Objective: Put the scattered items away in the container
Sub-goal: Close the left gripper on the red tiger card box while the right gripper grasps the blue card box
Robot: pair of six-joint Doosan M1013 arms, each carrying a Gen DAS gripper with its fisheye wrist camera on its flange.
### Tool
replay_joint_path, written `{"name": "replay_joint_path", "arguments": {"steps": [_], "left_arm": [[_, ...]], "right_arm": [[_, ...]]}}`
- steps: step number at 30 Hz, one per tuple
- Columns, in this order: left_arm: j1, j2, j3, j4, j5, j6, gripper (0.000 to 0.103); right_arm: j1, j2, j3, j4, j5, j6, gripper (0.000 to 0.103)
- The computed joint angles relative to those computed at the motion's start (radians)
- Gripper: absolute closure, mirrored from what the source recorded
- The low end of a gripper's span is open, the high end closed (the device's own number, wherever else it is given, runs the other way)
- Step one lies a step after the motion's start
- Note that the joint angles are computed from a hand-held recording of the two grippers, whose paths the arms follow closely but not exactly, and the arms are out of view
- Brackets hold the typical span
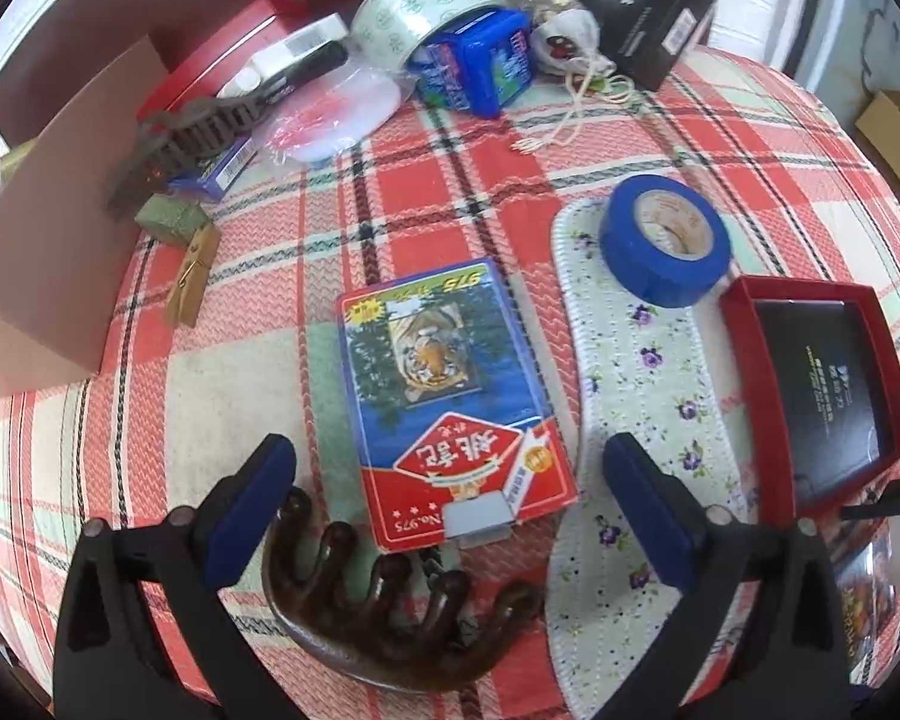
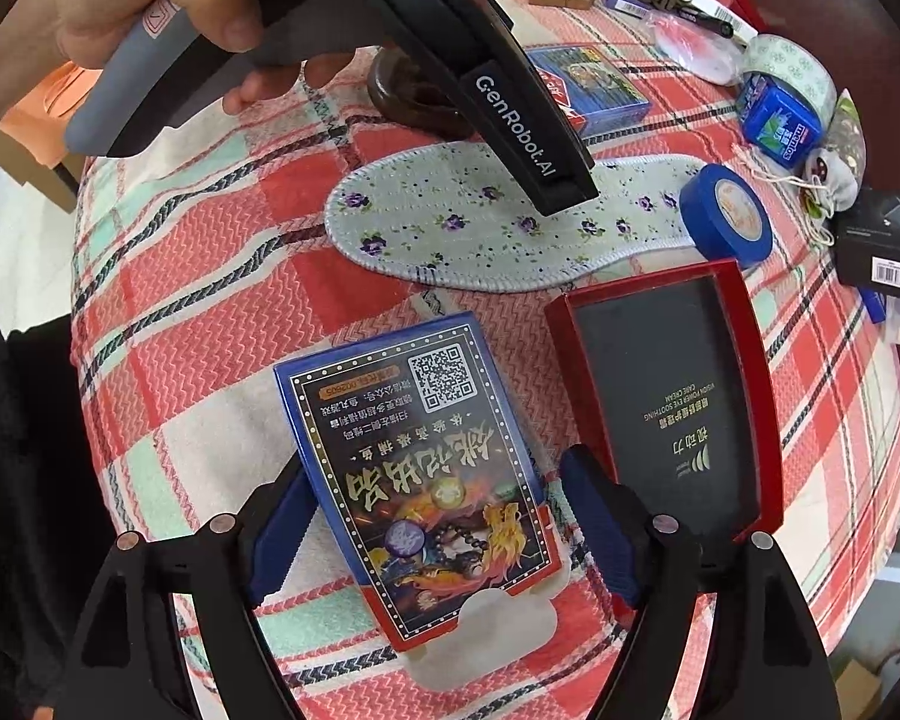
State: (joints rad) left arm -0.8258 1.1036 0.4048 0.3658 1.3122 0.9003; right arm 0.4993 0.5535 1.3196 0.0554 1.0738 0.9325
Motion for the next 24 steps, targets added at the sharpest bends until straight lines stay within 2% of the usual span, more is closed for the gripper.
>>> {"name": "replay_joint_path", "arguments": {"steps": [9,12,17,20,21,24], "left_arm": [[0.013,0.002,-0.012,-0.048,0.012,0.026,0.000],[0.014,0.009,-0.025,-0.024,0.019,-0.020,0.000],[0.029,0.072,-0.148,-0.064,0.110,-0.048,0.001],[0.023,0.074,-0.152,-0.036,0.107,-0.037,0.001],[0.023,0.067,-0.137,-0.033,0.092,-0.037,0.003],[0.023,0.044,-0.095,-0.036,0.046,-0.038,0.019]], "right_arm": [[-0.004,-0.016,0.028,0.020,-0.003,0.003,0.020],[-0.001,-0.023,0.040,0.018,0.001,0.005,0.020],[0.005,-0.039,0.064,0.006,-0.010,0.005,0.020],[0.005,-0.047,0.077,0.012,-0.009,0.009,0.020],[0.005,-0.047,0.077,0.012,-0.009,0.009,0.020],[0.005,-0.057,0.093,0.017,-0.007,0.012,0.020]]}}
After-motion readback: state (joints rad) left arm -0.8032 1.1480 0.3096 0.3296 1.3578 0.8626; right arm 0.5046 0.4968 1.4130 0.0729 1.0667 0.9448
